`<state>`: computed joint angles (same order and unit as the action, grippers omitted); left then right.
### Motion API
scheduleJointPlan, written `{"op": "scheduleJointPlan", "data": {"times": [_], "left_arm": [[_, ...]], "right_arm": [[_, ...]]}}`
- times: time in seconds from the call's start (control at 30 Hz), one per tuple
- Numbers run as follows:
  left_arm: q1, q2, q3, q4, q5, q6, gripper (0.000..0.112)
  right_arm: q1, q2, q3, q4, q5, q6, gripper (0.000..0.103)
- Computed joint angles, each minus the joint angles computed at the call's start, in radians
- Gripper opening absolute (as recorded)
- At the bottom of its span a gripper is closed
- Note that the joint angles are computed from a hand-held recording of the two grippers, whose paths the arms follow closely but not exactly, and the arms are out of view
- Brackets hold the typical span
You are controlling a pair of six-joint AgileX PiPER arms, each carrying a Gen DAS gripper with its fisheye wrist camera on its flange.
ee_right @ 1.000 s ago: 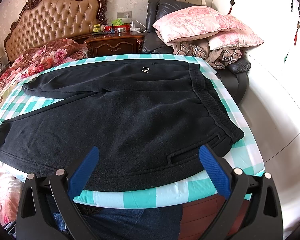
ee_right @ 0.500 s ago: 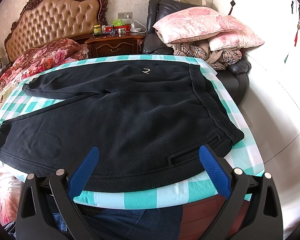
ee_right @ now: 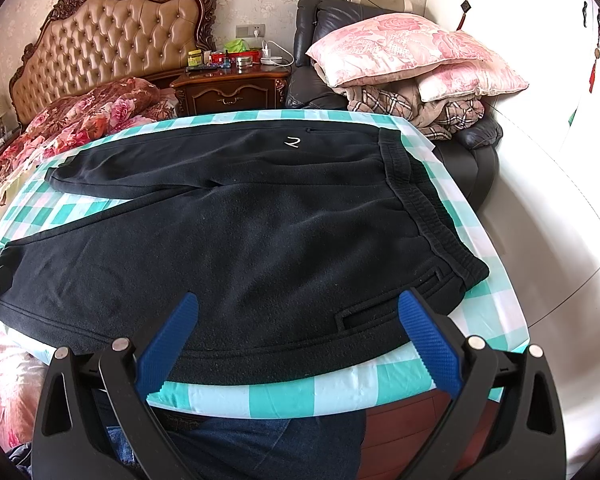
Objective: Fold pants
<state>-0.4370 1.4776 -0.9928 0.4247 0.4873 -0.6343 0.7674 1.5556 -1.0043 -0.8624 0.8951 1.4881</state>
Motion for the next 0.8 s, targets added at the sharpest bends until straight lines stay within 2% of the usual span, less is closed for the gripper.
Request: {"op": "scheduleJointPlan", "data": {"times": [0.8], "left_arm": [[0.017, 0.004, 0.015, -0.04, -0.018, 0.043, 0.099]], "right_arm": [[-0.01, -0.001, 0.001, 0.007, -0.012, -0.011, 0.1]]}}
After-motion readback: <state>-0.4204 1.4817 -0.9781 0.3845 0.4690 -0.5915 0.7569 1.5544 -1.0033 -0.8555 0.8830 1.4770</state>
